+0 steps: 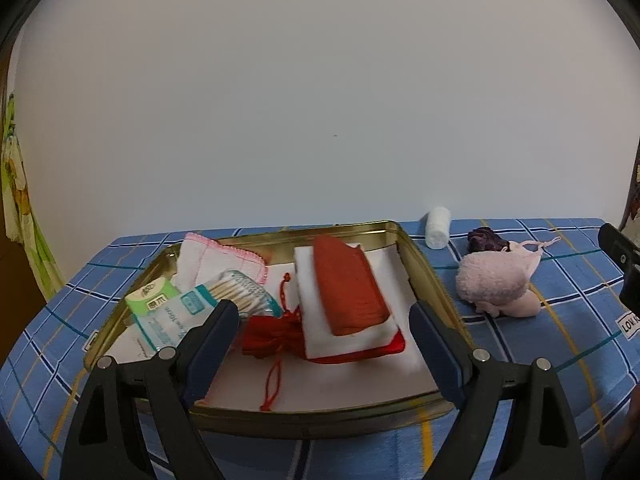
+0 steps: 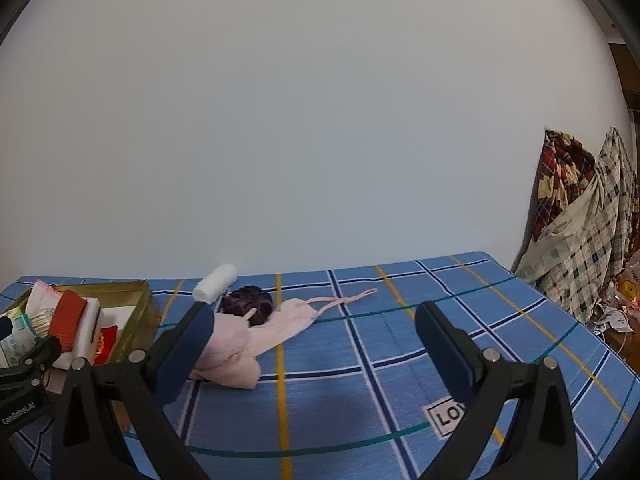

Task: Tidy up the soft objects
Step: 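Move both grippers toward the pink fluffy cloth and pink mask cloth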

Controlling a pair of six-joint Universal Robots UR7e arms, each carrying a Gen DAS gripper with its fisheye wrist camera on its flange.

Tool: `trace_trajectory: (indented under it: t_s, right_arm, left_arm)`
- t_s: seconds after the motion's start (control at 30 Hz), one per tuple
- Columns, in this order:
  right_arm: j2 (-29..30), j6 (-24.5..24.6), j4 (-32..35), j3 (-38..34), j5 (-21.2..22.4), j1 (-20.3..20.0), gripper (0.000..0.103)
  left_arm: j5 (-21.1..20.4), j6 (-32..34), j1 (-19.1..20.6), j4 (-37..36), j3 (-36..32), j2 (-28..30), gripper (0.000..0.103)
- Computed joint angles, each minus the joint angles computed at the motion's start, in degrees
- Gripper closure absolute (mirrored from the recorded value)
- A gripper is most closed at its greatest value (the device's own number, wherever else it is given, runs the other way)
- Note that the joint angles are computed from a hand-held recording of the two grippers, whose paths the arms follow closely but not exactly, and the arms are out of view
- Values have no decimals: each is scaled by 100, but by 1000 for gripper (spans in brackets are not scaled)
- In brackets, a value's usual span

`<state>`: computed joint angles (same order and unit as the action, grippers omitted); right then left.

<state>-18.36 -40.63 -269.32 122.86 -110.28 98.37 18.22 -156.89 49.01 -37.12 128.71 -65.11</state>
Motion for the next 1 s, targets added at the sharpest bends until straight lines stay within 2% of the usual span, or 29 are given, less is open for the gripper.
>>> trace_trajectory:
  t_s: [0.43,0.73,1.0]
  right_arm:
    - [-269,-259,-144,107,67,-310,1]
    - [-592,-281,-289,204,40,-570,1]
    - [-975,156,88,356,-26,-728,1]
  left_arm:
    - [372,-268,-221,666,-644,741,14]
    - [632,-770,-114,2033,-2053,1766,14]
    - [648,-1490,237,3458,-3405,2708,14]
